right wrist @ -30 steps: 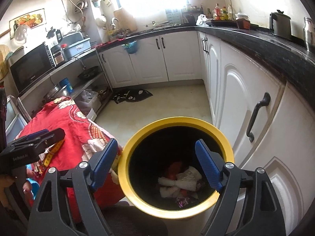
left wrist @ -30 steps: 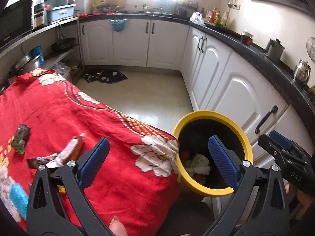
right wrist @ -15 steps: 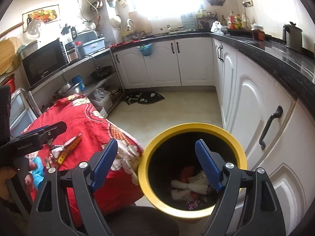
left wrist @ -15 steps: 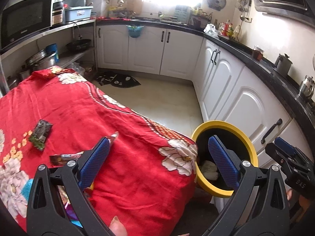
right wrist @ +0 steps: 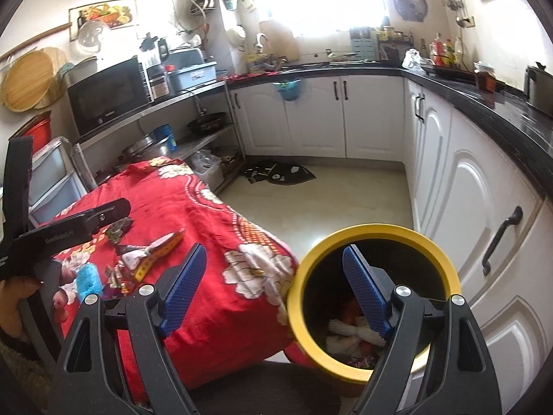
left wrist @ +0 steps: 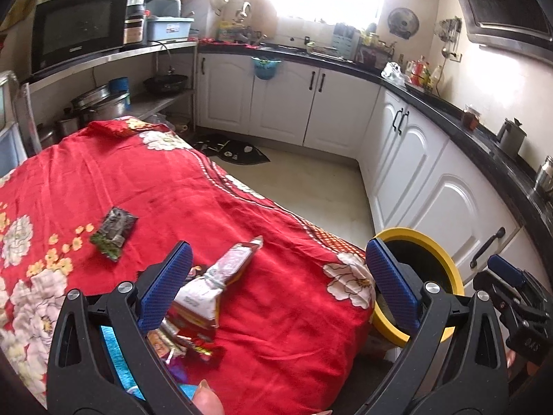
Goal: Collect trash
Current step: 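Move both tools back from the bin over the remaining trash, then grasp the blue mesh scrubber with the left tool while the right tool grasps the red snack bag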
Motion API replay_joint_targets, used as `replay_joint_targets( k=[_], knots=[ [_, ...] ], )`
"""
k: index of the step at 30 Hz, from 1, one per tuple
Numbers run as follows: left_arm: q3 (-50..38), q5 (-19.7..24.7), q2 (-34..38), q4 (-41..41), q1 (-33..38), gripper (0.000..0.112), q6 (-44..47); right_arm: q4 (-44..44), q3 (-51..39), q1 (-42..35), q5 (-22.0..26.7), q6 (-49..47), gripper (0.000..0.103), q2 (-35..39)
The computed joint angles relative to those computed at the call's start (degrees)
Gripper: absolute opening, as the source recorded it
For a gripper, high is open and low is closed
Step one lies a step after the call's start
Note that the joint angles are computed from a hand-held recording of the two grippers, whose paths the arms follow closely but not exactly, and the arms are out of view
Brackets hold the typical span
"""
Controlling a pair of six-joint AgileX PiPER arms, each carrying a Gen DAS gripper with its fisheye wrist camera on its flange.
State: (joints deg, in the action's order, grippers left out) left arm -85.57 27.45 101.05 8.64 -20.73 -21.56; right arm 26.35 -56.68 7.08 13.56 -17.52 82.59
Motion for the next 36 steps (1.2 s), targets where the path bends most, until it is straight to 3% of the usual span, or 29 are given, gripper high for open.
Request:
replay_joint_targets(
  k=[16,28,36],
  knots=[
    [7.95,-3.21,-5.93,-2.05,6.29,0.092,1.67,-9.32,-5.03,10.59,1.15,8.46,0.078,2.85],
    [11.94,-3.16,-8.17,-7.77,15.14,0.092,6.94,-6.13,-14.01,17.16,5.88,3.43,0.078,12.44],
    [13.78,-1.02,-7.80,-15.09,21.05,0.092,13.21,-2.38,-21.60,19.45,12.05,-1.80,0.063,20.89]
  ],
)
